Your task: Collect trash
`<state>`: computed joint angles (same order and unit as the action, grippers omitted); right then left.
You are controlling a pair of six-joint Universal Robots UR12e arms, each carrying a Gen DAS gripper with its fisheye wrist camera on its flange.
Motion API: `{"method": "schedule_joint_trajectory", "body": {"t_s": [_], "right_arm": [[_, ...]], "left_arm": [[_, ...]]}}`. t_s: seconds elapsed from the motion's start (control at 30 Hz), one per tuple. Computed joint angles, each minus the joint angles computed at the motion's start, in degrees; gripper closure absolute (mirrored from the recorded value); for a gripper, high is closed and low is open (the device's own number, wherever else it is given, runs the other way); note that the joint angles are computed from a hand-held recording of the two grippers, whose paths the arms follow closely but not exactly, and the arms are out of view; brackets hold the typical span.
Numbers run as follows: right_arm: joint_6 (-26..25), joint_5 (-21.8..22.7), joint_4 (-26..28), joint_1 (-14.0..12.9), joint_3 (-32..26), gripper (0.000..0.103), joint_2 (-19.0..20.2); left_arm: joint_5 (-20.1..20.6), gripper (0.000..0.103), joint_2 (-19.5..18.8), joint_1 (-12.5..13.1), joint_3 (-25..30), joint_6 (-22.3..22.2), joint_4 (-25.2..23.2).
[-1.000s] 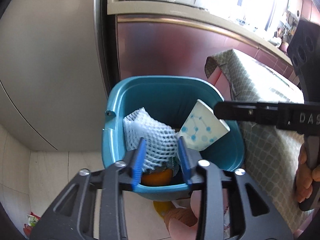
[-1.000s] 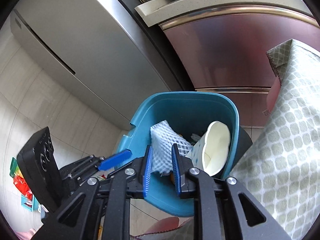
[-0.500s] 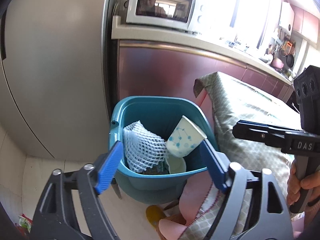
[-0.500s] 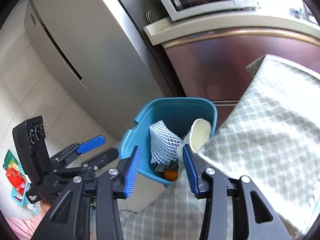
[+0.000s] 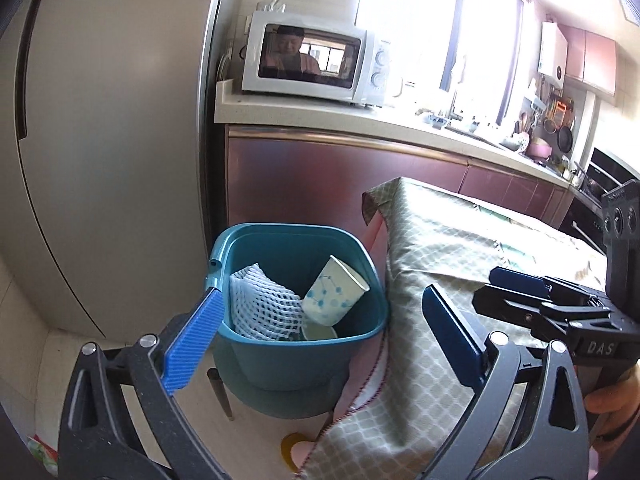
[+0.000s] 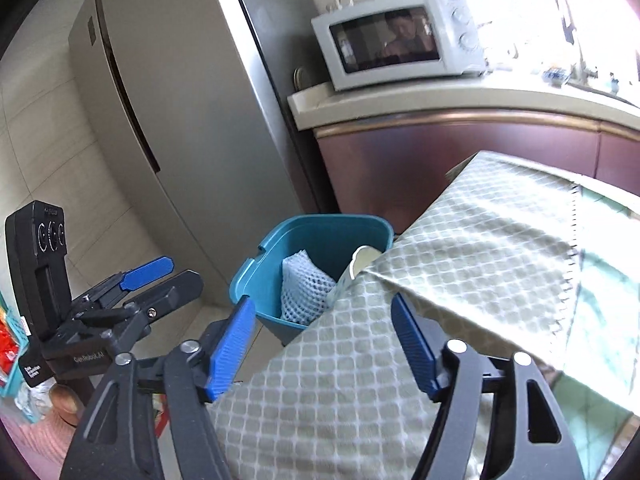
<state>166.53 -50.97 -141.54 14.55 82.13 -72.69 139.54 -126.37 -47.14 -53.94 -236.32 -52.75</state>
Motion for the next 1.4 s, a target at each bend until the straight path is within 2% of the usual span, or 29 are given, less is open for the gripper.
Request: {"method": "schedule_joint_trajectory", "body": {"t_s": [0.2,0.3,0.5,0.6,0.77,1.0,1.4], "right_arm": [[2.5,-3.23,-10.04,-1.41,5.86,0.017,-3.55],[4.47,-5.92,-15.13,-2.18,8.71,0.012,-5.15],[7.52,-10.98,-24.09,-4.01,13.66,0.007,-8.14],[8.39,-13.69,-27.95,-4.75,15.61,0.007,-9.34],[10.88,-16.58,-31.85,-6.37,17.93,0.007,-10.81],[12.25,-19.53,-35.6,-8.18,20.55,0.007,-12.65],[13.19,-22.16,-39.76,-8.92,22.57,0.007,-13.98]], "left_arm": [[3.16,0.006,-1.62,-1.69,2.12,-0.9,1.18],[5.61,0.006,-3.54,-2.74,4.96,-0.09,0.77],[9.8,0.006,-8.08,-4.5,12.88,4.09,-1.36],[11.83,0.006,-10.45,-5.35,16.74,7.64,0.03],[12.92,0.006,-14.38,-6.16,24.03,10.15,-1.24],[14.4,0.006,-18.64,-7.08,31.54,14.32,-1.75],[13.95,0.006,-24.18,-7.38,41.91,18.18,-3.5]]}}
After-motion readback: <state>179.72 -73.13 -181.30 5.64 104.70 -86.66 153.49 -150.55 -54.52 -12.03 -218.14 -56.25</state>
